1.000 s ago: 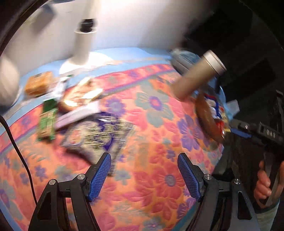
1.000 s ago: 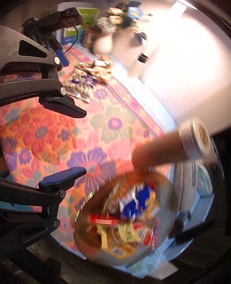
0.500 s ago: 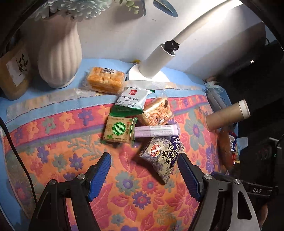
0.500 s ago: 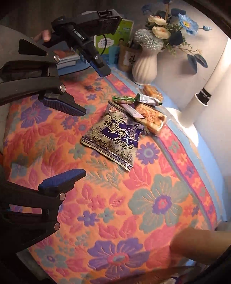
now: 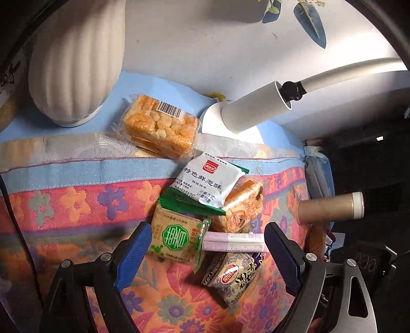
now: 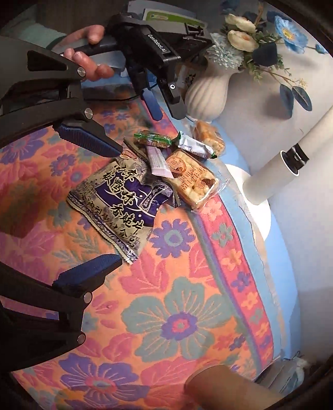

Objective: Organize snacks
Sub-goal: 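Grasp the purple duck-flavour bag with the right tool while the left grasps the white biscuit pack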

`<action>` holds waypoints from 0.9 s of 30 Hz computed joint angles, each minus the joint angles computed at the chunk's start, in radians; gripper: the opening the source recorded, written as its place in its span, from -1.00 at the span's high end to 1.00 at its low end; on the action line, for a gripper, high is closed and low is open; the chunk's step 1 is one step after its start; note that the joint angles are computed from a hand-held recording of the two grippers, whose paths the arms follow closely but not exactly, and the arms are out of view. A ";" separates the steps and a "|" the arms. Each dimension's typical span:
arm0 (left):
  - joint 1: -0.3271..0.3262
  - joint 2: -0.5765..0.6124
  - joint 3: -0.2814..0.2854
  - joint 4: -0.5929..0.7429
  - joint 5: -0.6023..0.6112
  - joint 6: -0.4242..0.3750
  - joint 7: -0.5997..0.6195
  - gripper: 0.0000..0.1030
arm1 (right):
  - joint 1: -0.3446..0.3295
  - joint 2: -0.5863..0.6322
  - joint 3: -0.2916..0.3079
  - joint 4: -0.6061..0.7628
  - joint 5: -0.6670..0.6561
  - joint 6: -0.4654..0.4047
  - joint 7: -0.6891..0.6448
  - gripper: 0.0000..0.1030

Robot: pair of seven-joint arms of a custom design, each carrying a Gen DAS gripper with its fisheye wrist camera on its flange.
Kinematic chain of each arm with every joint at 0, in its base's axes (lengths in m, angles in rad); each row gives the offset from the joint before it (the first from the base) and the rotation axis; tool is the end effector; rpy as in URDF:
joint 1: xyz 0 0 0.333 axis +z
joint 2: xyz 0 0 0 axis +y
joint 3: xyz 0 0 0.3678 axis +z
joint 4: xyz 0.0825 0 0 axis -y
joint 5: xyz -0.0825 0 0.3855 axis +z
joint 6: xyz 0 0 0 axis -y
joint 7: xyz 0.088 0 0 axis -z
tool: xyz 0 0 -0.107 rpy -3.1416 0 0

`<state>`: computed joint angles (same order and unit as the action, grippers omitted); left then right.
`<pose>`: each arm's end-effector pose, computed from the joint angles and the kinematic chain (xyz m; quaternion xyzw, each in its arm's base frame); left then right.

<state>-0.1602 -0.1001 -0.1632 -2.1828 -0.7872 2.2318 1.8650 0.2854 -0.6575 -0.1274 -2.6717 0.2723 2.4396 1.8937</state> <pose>0.4943 -0.1909 0.5043 0.6123 -0.7232 0.2674 0.1749 0.3459 0.0502 0.5207 -0.5641 0.7869 0.0216 0.2492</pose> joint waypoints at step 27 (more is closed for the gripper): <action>-0.048 0.110 -0.052 0.045 0.150 0.184 -0.043 -0.10 | 0.042 0.252 0.103 0.081 -0.032 0.036 -0.430 -0.77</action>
<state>-0.2086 0.0101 -0.2155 -2.1374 -0.6370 2.4157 1.8219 0.3278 -0.4055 -0.0243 -2.5903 0.2406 2.4758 1.4636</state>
